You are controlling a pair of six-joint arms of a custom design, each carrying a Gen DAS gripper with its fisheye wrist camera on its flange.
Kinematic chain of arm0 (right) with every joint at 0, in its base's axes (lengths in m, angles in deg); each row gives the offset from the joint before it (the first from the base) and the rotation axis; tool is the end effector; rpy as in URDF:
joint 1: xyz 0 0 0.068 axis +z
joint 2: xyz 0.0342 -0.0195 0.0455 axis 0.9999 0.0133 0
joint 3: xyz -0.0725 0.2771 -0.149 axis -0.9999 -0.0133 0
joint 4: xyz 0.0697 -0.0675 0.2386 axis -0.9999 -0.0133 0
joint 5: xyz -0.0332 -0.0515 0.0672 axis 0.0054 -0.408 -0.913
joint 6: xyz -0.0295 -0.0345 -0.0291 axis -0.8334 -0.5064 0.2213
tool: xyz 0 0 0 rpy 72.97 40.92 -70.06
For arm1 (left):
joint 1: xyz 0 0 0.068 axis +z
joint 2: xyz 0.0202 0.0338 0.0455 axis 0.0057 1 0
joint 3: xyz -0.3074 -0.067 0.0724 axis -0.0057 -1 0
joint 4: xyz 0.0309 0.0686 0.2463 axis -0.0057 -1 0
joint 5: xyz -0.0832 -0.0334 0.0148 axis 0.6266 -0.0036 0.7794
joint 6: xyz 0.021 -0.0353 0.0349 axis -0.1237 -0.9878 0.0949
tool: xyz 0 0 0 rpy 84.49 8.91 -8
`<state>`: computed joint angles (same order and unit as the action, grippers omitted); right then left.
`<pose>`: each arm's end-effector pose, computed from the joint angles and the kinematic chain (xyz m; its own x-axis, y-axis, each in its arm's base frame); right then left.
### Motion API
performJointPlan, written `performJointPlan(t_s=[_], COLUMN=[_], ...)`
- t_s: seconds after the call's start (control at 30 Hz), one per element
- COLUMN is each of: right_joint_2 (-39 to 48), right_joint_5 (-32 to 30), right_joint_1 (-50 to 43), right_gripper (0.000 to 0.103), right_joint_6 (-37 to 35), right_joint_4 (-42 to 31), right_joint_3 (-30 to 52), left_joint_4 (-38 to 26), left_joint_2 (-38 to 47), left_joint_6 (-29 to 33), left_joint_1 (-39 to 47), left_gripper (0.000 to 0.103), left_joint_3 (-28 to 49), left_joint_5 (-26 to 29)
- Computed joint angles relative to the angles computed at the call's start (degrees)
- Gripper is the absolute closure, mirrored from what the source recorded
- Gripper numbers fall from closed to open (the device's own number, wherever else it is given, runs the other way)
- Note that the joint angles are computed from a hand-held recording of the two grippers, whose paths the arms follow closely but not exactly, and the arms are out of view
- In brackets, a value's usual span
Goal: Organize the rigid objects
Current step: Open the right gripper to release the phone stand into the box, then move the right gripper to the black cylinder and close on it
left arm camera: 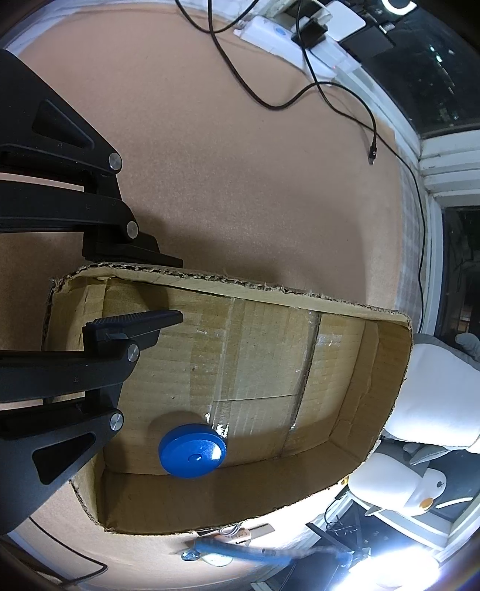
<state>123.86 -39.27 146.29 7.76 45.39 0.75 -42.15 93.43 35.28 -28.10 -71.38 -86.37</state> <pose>0.1602 0.2270 0.1529 -0.7600 -0.1693 -0.6274 -0.3221 0.9367 0.1374 0.1692 -0.0880 0.0702 -0.9138 0.0124 -0.4060 0.0587 0.9931 -0.1018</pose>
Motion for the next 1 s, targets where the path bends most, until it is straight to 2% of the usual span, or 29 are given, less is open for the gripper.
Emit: performJointPlan(t_s=[0.3,0.5,0.53,0.6,0.63,1.0], right_joint_2=[7.50,8.59,8.44,8.12,7.94,4.50], right_joint_5=[-4.34,-5.04,-5.14,-5.60,-5.48,-5.98], right_joint_1=[0.23,0.45,0.44,0.32,0.32,-1.52], right_gripper=[0.070,0.069,0.068,0.055,0.053,0.044], right_joint_6=[-0.95,-0.74,-0.73,-0.77,-0.81,-0.01], right_joint_4=[2.23,2.65,2.73,3.06,3.25,4.53], right_joint_3=[4.29,4.43,4.30,3.97,3.79,-0.28], left_joint_4=[0.22,0.30,0.21,0.22,0.22,-0.19], left_joint_2=[0.16,0.22,0.22,0.20,0.20,0.33], left_joint_6=[-0.22,-0.14,-0.08,0.01,0.01,0.19], left_joint_1=[-0.07,0.05,0.08,0.16,0.16,0.38], left_gripper=[0.084,0.084,0.084,0.084,0.084,0.084], left_joint_3=[-0.02,-0.04,0.02,-0.03,-0.03,0.19], left_joint_5=[-0.03,0.01,0.01,0.01,0.01,-0.27])
